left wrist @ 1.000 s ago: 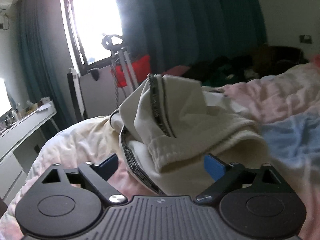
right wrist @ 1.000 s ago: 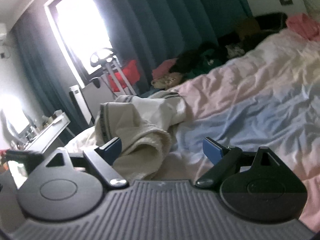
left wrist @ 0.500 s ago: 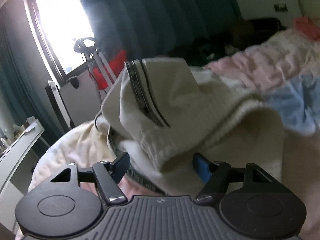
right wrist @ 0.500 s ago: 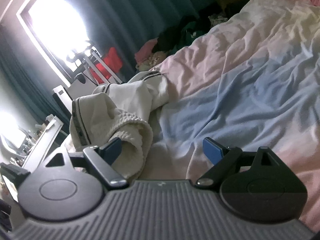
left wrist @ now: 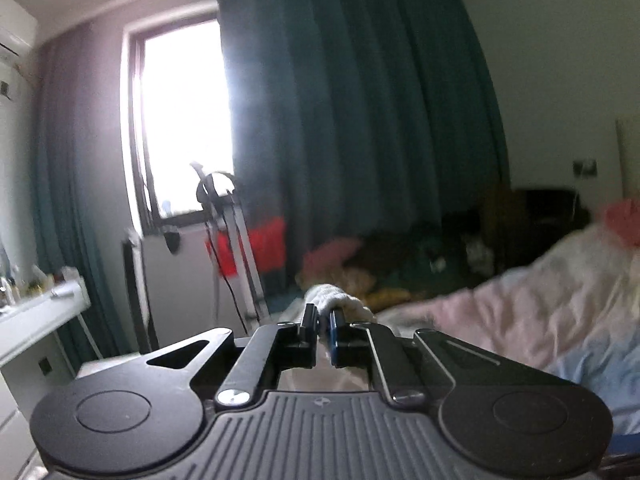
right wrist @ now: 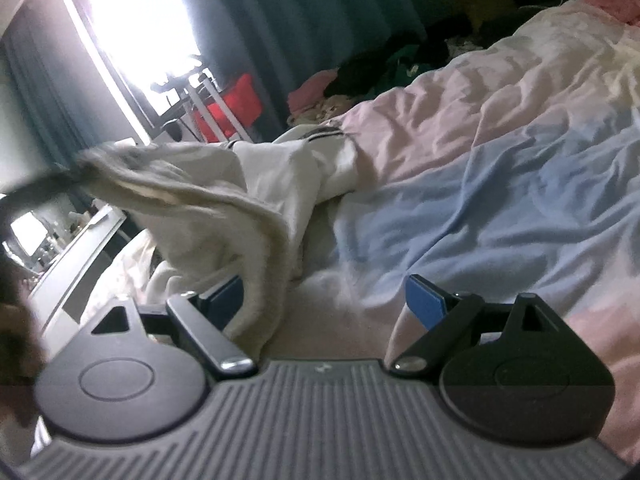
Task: Fold clothes
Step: 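Grasp the cream sweatpants leg with the left tool, then grasp the ribbed cuff with the right tool while the left tool holds the leg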
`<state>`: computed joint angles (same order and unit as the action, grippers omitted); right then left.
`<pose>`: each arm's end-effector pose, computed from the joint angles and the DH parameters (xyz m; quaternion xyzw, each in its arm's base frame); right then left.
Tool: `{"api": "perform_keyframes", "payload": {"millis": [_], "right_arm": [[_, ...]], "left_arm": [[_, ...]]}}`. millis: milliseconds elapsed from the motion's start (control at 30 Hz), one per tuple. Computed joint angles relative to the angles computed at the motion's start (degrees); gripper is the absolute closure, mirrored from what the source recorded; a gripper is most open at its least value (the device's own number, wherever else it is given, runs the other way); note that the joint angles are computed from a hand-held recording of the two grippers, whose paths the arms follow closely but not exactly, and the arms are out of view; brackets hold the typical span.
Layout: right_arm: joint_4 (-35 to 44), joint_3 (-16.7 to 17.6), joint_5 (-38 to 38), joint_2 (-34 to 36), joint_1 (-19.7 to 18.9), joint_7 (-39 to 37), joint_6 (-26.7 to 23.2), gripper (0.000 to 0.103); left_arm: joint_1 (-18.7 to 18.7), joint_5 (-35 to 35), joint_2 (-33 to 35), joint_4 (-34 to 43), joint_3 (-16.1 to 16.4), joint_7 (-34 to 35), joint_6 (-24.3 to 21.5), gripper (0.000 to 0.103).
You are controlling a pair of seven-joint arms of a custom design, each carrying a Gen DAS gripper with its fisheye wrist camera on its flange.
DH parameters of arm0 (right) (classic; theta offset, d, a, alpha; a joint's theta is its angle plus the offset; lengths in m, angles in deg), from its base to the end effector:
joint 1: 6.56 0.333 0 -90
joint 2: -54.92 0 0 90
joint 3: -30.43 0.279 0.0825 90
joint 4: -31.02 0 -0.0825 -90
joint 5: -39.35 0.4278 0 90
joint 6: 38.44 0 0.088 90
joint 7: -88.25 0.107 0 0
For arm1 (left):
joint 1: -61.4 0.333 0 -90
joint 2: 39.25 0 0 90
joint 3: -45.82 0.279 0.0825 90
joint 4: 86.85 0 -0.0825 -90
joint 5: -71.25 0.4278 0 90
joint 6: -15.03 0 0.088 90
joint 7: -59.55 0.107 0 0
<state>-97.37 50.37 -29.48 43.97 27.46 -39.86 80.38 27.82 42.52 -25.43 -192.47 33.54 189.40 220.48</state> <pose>0.3617 0.4196 0.4197 -0.2815 0.8042 -0.3195 0.4146 0.5150 -0.4251 0.5129 -0.2814 0.6937 -0.5492 0.3714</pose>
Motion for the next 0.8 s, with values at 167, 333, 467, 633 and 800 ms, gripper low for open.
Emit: {"api": "perform_keyframes", "payload": {"millis": [167, 333, 467, 633, 800], "right_arm": [[1.7, 0.5, -2.3, 1.2, 0.8, -5.1, -1.7, 0.014], [3.2, -1.0, -7.2, 3.1, 0.7, -7.0, 9.7, 0.014], [7.8, -2.9, -7.2, 8.2, 0.4, -7.8, 20.2, 0.028], [15.3, -6.5, -7.4, 16.8, 1.7, -4.4, 23.8, 0.034], [21.3, -9.7, -6.5, 22.9, 4.4, -7.8, 22.1, 0.083]], "left_arm": [[5.5, 3.0, -8.7, -10.9, -2.1, -8.1, 6.2, 0.097], [10.4, 3.0, -11.8, -17.2, -2.5, -17.9, 8.7, 0.097], [13.7, 4.1, -11.6, -17.0, -2.0, -28.6, 4.8, 0.097], [15.8, 5.6, -11.9, -18.2, -1.4, -35.1, 4.2, 0.097], [17.3, 7.3, -12.3, -20.4, -0.9, -37.5, 5.8, 0.097]]}}
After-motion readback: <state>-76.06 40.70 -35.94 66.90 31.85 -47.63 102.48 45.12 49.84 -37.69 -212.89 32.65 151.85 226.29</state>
